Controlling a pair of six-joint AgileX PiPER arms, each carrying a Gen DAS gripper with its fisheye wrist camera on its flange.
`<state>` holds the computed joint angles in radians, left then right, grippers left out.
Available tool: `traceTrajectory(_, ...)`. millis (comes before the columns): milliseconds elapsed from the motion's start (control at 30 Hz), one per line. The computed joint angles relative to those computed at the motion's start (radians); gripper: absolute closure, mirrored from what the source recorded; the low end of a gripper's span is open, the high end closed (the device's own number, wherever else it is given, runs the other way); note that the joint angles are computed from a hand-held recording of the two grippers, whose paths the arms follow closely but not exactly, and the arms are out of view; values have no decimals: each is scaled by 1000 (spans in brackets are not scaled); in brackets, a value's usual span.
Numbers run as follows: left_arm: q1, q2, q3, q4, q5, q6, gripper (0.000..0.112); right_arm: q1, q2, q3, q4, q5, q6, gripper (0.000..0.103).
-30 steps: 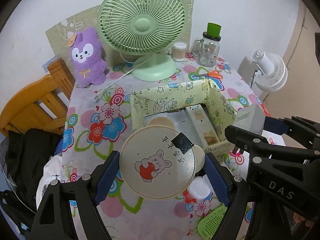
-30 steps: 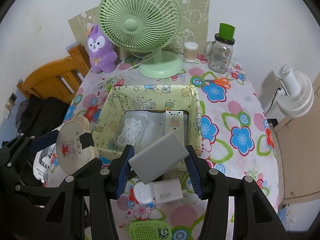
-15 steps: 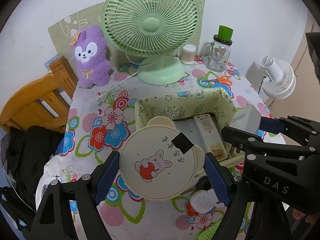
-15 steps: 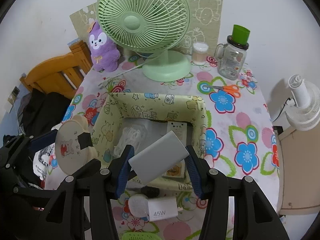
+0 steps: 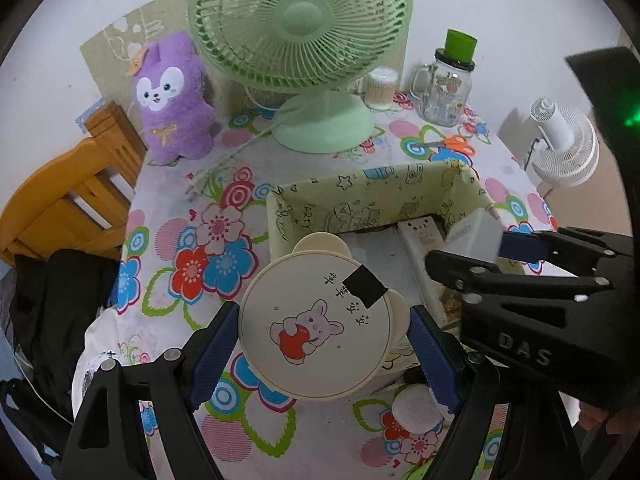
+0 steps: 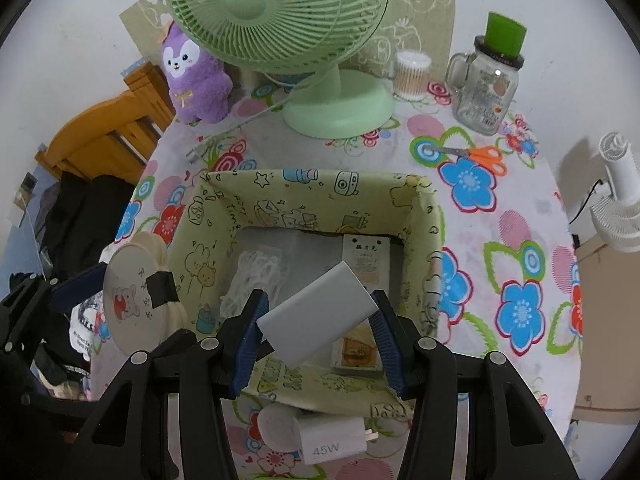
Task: Organize rigid objects
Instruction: 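Lower the white block into the box with the right tool while the left tool carries the compact over it, then lower the round cream compact into the box and open the left tool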
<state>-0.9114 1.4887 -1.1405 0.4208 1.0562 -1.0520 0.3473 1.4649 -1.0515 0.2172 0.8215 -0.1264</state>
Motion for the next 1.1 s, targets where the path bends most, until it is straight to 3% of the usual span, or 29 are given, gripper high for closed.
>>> traceTrajectory(467,40,5,40,-23,-12,30,27,3,116,-30,87,18,-28,47)
traceTrajectory(533,40,4,44,-22,-10,30,27,1,123,-35,91,28,-38,41)
traceTrajectory(600,43,-2,51,-25,-13,27,27,-2,116,-30,86,25,-43,36)
traceTrajectory(800,33,-5,43,-18,-16,14,27,-19,60,-11,56,22,-27,34)
traceTrajectory(933,32,9,28,-23,-25,22,27,-29,-6,16,5,3,4,22)
traceTrajectory(1100,37,40,-2,-31,-39,53,27,-74,-54,37,-13,1,12,21)
